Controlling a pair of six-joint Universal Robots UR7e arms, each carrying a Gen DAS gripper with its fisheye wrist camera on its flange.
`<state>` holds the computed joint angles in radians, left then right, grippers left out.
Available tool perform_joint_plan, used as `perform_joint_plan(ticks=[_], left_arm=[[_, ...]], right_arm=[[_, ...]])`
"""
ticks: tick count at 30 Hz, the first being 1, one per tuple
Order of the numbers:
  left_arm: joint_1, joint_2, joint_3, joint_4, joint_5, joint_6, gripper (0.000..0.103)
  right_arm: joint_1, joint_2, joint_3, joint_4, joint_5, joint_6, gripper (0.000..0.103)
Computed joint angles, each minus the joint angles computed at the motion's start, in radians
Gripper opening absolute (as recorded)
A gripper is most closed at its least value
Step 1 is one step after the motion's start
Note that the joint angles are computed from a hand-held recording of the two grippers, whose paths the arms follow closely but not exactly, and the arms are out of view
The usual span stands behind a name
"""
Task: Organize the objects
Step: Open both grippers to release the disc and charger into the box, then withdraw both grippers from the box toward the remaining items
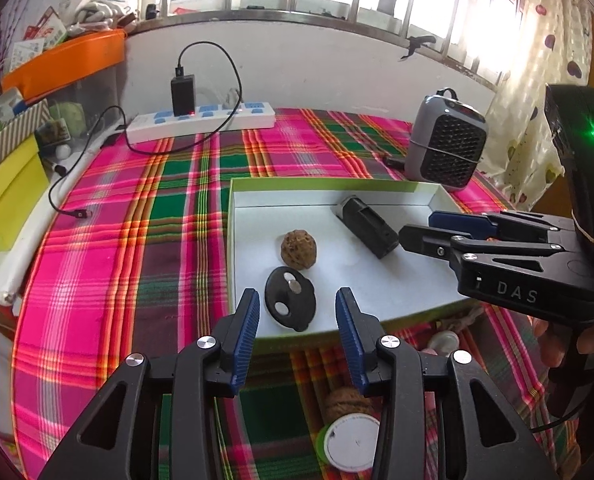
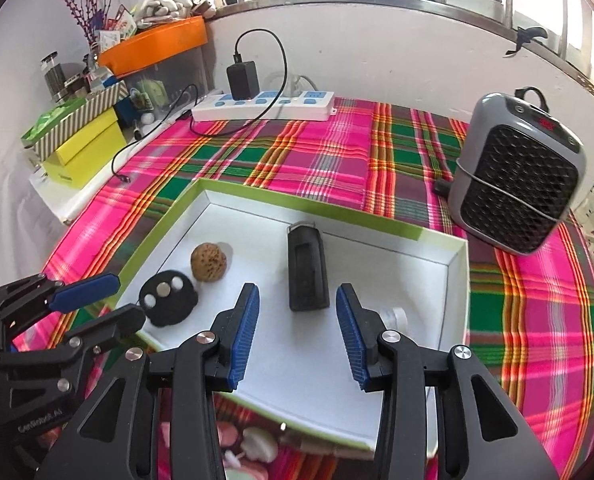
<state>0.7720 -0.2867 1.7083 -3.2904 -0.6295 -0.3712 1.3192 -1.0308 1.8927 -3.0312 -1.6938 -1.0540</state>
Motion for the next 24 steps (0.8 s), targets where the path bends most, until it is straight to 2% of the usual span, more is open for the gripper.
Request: perform_joint_plan(ticks=[13,24], left_arm=[[-0.047,-0.012,0.097,-0.07,-0.039,-0.044,0.038],[-0.07,0.003,0.109,-0.005,-0.042,-0.098,0.04]], right_arm=[[-0.069,-0.101,0.115,-0.026,0.079,-0.028,0.042],[-0.125,-0.162,0.189,-0.035,0.124,-0.076,0.042]])
